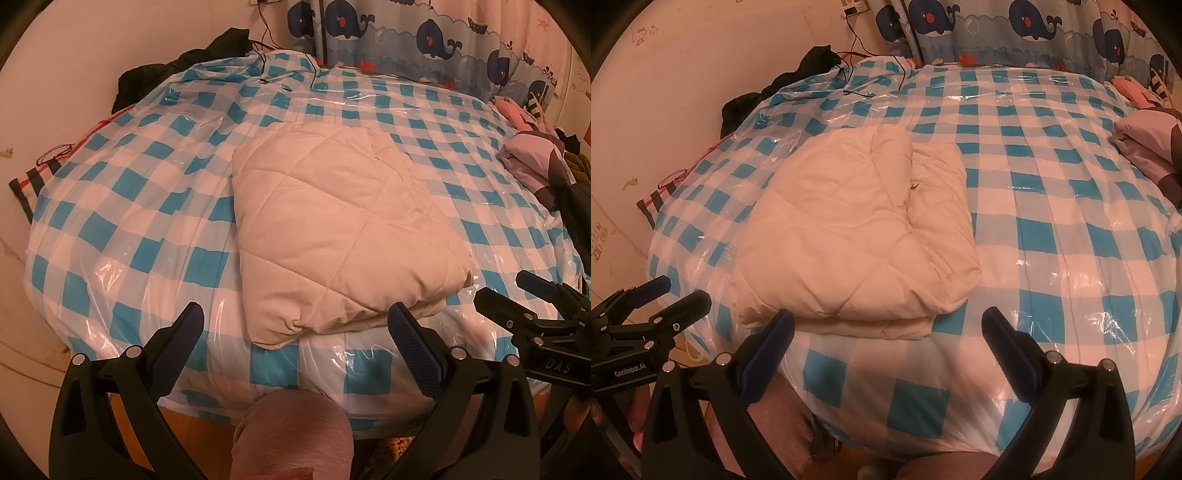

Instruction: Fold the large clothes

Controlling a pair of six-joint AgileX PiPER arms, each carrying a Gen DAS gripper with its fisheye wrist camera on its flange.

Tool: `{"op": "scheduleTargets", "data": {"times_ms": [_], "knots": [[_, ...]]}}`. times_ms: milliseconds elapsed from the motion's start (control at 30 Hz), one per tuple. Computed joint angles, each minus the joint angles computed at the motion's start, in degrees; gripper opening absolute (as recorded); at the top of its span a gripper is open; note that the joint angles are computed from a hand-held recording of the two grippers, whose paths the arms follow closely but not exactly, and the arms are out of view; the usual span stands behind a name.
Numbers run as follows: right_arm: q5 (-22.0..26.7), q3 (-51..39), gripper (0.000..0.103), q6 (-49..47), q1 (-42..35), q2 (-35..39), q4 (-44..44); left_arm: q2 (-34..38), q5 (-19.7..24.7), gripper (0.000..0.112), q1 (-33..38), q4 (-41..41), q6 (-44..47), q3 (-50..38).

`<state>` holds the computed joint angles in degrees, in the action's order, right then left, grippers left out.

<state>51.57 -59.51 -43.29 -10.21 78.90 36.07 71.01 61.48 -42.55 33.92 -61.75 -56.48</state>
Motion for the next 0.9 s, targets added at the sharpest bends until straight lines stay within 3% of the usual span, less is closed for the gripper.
{"op": "scheduleTargets", "data": {"times_ms": [900], "knots": [[1.09, -0.18, 0.098, -1.39, -1.3, 0.52, 0.86, 3.03, 0.28, 0.096, -0.59, -0.28, -0.21, -2.44]]}}
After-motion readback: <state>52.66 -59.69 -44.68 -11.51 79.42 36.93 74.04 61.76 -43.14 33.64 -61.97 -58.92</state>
